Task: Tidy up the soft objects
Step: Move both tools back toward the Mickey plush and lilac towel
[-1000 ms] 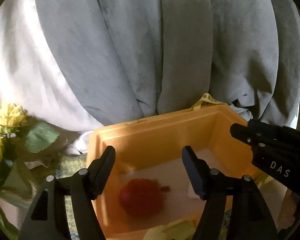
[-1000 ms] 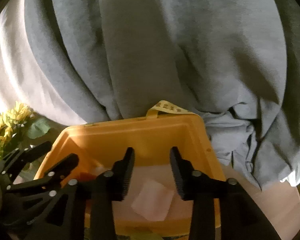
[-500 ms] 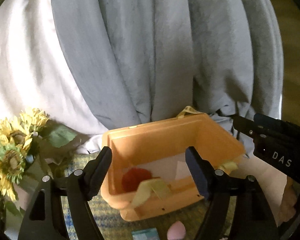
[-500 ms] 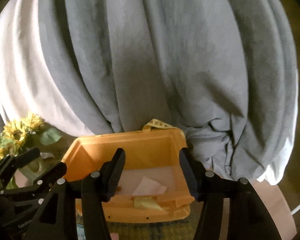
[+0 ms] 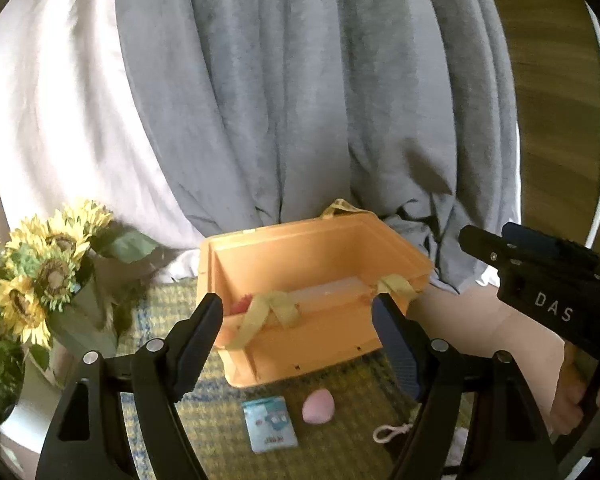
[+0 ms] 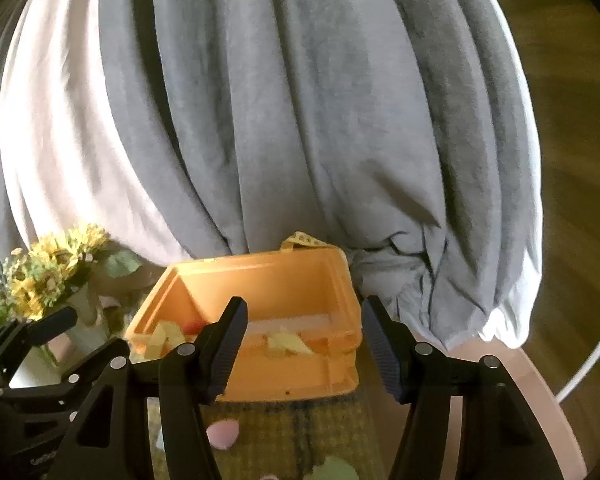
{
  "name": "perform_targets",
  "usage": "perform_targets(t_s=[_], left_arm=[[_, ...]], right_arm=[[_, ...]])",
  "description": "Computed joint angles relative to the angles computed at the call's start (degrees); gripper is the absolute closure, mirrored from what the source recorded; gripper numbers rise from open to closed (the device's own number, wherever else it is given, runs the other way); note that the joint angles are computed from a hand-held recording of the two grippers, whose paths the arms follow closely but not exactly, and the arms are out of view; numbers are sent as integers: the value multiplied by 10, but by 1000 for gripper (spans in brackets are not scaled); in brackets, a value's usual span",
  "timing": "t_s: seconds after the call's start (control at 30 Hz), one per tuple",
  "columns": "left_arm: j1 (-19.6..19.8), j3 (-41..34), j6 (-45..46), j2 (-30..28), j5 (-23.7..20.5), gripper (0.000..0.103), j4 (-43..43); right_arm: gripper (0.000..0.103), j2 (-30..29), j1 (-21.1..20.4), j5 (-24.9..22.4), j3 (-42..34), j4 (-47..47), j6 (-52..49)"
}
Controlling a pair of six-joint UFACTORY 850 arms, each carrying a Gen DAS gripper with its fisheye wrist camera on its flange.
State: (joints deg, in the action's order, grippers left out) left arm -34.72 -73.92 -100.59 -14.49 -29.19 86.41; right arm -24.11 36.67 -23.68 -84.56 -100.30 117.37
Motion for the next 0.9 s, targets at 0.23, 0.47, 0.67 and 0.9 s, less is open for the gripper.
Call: perform_targets(t_s=[0.23, 0.47, 0.67, 0.9], left_arm=[[-30, 33, 1, 25, -18, 27, -16], [-61, 60, 3, 43, -32, 27, -38], [-85, 82, 1, 55, -37, 27, -57], [-107, 101, -8, 62, -42, 27, -66]], right_arm=[[43, 45, 9, -17, 70, -32, 54], [43, 88, 16, -25, 133, -56, 94], [43, 116, 20, -25, 178, -68, 126], [43, 144, 26, -24, 222, -67, 141]])
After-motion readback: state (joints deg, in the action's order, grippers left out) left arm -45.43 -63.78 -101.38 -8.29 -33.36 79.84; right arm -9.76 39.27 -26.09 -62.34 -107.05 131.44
